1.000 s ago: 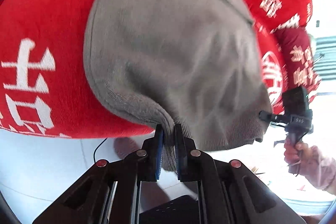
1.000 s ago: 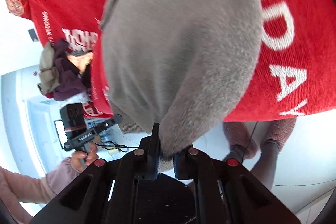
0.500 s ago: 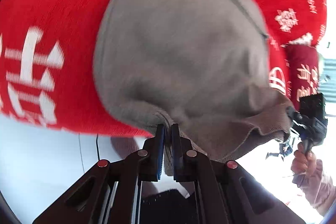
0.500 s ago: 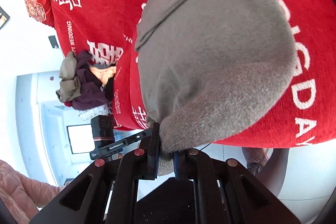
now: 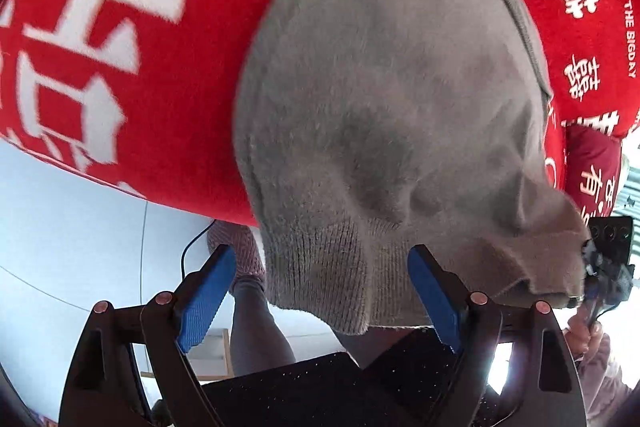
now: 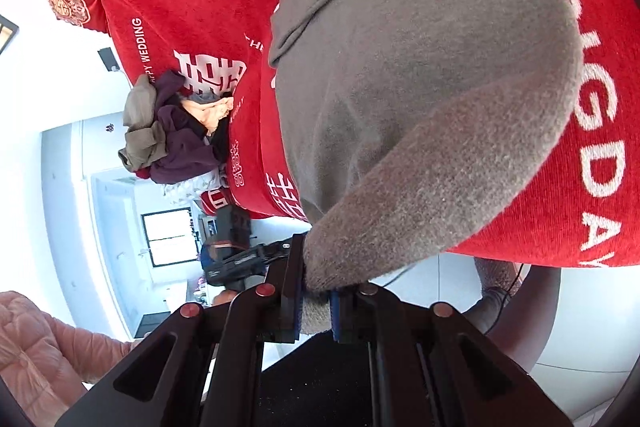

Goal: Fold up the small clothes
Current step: 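Lift the hem with both grippers and fold it over toward the collar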

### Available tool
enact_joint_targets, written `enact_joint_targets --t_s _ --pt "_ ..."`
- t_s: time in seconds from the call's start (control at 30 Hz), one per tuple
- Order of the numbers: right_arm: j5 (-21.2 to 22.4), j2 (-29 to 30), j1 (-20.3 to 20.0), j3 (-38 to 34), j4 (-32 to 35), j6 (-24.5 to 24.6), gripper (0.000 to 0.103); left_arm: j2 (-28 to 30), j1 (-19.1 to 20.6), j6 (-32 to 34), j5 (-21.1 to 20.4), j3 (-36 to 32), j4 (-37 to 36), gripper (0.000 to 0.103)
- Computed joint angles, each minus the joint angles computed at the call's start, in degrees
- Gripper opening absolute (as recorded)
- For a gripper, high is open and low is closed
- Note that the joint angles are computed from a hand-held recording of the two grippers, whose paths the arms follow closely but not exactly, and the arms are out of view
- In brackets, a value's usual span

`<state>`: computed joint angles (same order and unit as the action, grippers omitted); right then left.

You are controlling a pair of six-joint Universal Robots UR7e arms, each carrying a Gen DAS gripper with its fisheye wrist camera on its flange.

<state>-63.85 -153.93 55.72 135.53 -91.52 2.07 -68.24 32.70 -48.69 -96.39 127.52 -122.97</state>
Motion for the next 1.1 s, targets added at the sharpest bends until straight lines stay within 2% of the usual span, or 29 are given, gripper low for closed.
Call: enact_joint_targets --t_s 0.13,0.17,0.2,0.23,0.27,0.3,0.4,0.53,0.67,0.7,0.8,0.93,1.1 --pt "0.4 -0.2 -0.4 -0.3 1.3 -1.4 0.011 2.0 -0.2 2.4 -1.9 0.5 -0.8 0.085" --pt "0.3 -0.2 -0.3 -0.3 1.3 -1.2 0.011 2.0 -0.4 2.9 -1.8 0.7 -1.0 0.069" --pt "0.1 -0.3 -0.3 -0.3 1.3 -1.3 0.011 2.0 -0.5 3.2 -1.8 0.8 -1.0 0.047" --pt "0.0 -0.4 -0.2 -0.2 1.2 -1.1 0.011 2.1 -0.5 3.3 -2.0 0.8 -1.3 0.038" --pt "-0.1 -0.4 0.0 -0.2 1.0 -0.8 0.011 2.2 -0.5 3.2 -2.6 1.2 -3.0 0.021" --pt "-0.7 -0.1 1.0 0.0 0.0 0.3 0.011 1.8 -0.5 3.4 -2.8 1.4 -3.9 0.013" --pt "-1.9 0.3 3.1 0.2 -2.3 2.7 0.011 0.2 -1.0 4.9 -2.5 1.1 -4.0 0.013" --pt "-2.4 -0.3 4.1 0.3 -5.0 5.0 0.011 -2.7 -1.6 5.5 -2.2 -0.4 -5.8 0.013" --pt "-3.0 0.7 6.5 0.2 -11.5 9.4 0.011 -2.7 -1.7 6.6 -0.8 -3.9 -8.8 0.013" --pt "-2.9 1.3 7.2 0.0 -13.6 10.2 0.011 -3.4 -1.1 7.8 -0.3 -5.0 -7.7 0.013" --pt "-3.8 4.6 10.0 -1.1 -20.5 13.0 0.011 -0.2 -0.9 9.4 1.3 -9.2 -9.6 0.013" --pt "-5.1 10.8 12.6 -4.8 -26.1 13.0 0.011 5.1 0.3 12.2 3.2 -16.0 -11.6 0.013" --pt "-6.6 19.8 11.9 -11.9 -29.9 10.1 0.011 13.4 1.6 16.0 6.5 -26.6 -11.2 0.013"
